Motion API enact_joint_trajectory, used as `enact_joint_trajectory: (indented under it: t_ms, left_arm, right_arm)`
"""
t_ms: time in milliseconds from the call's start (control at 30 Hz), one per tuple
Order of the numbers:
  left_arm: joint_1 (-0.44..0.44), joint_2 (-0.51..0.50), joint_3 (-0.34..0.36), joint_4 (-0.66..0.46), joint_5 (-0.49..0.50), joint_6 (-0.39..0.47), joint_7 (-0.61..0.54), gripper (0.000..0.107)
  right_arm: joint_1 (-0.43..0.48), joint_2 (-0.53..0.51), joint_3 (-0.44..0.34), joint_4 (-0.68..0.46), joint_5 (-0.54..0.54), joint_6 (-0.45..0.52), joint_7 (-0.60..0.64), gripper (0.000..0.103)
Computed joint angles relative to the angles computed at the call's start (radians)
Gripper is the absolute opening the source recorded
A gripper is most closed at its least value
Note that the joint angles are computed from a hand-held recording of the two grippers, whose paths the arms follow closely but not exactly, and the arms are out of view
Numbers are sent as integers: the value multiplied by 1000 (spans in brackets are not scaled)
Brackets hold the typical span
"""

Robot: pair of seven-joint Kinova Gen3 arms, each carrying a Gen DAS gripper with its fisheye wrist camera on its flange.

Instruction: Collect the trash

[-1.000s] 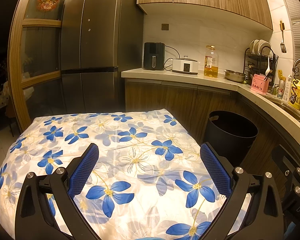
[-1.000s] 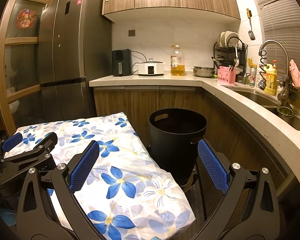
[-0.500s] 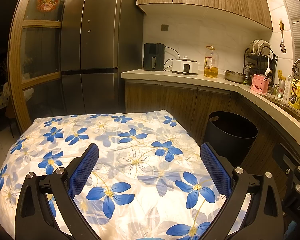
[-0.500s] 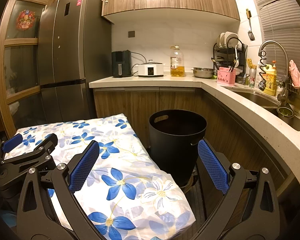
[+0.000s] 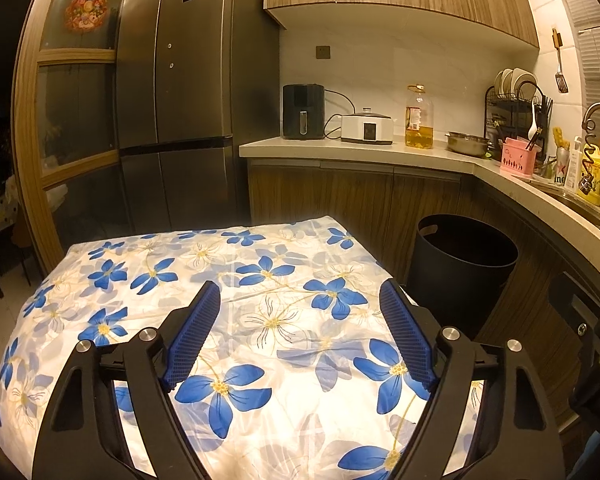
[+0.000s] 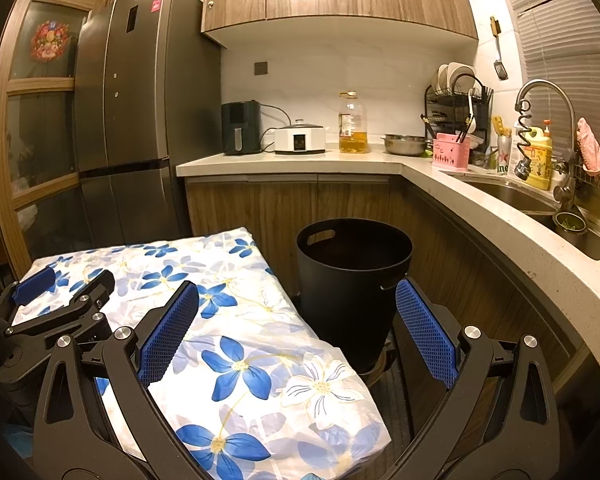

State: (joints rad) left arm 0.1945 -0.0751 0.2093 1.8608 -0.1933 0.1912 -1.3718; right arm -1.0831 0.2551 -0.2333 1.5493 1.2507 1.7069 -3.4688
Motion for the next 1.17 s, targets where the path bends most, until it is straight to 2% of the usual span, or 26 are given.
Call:
enact_joint_trajectory:
  t_ms: [700,867,1000,1167]
  left_arm:
    - [-38,3,51,8,-144,0,140,80]
    - [-34,-2,46,15,-158,-5,153,86]
    - [-67,-6,80,18,-211,-6,212,96]
    - [-13,-7,12,15,-104,-8,121,96]
  right_arm:
    - [0,3,1,3,-2,-4,-15,98]
    - [-2,2,0,6,3,2,-22,98]
    - [-2,0,-1,9,1,1,-27,98]
    - [-2,1,-2,7,1,0,-29,98]
